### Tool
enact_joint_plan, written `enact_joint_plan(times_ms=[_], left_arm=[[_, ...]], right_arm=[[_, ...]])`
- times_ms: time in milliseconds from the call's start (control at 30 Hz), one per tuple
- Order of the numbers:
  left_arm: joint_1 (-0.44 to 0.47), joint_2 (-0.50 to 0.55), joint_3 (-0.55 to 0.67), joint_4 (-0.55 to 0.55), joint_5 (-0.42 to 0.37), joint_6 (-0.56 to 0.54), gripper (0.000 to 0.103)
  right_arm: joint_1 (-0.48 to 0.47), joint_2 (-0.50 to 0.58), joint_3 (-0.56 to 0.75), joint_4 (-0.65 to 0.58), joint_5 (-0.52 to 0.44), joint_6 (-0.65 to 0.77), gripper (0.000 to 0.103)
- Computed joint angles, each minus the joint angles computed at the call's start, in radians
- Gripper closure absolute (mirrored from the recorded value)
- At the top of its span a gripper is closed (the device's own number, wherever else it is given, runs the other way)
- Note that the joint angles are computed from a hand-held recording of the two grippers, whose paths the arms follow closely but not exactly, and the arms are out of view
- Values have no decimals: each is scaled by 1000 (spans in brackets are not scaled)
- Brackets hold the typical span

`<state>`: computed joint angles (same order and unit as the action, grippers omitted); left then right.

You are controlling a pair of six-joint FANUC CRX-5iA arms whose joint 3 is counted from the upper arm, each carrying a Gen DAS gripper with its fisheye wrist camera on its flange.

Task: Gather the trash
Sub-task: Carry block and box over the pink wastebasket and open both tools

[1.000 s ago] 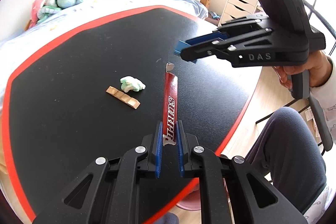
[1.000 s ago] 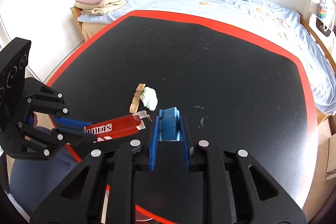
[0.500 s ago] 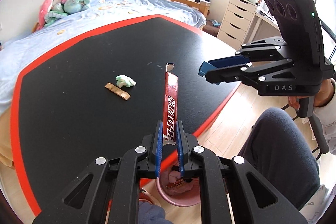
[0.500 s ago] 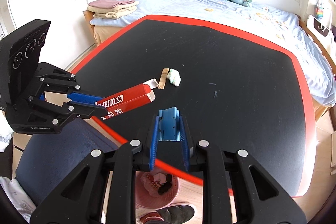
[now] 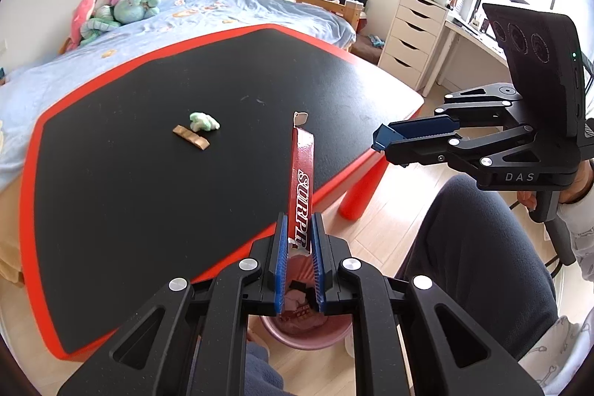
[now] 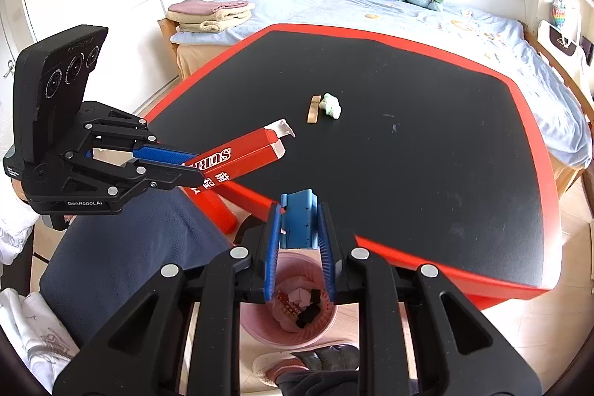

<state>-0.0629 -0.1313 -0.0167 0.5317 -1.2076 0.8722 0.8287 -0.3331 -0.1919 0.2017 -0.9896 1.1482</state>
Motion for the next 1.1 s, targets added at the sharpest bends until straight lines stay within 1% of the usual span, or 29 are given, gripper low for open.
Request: enact_joint_plan(times_ms=[167, 367, 600, 833, 933, 967, 1000, 1033, 1067, 1100], left_arm=[[-8, -39, -38, -17, -3, 13, 91], [-6, -62, -65, -20, -32, 14, 91], [-13, -77, -80, -35, -52, 10, 91], [-19, -72, -72, -39, -60, 3, 91], [-24, -68, -70, -40, -60, -1, 89], [-26, -69, -73, -38, -55, -3, 86], [-26, -66, -73, -37, -54, -3, 77], [-25, -63, -73, -37, -51, 0, 67], [-23, -64, -81, -31, -41, 6, 44], [-16, -67, -91, -17, -31, 7, 29]], right_arm=[[40, -34, -44, 18, -12, -51, 84], [77, -54, -75, 22, -32, -78, 84], [90, -73, -92, 3, -41, -96, 84], [79, -72, -87, -29, -37, -77, 83], [68, -68, -80, -55, -34, -55, 83], [63, -66, -78, -62, -32, -49, 83], [60, -64, -78, -64, -33, -47, 81], [60, -61, -79, -58, -35, -51, 66], [61, -62, -84, -47, -34, -61, 39], [61, -65, -90, -38, -30, -72, 28]])
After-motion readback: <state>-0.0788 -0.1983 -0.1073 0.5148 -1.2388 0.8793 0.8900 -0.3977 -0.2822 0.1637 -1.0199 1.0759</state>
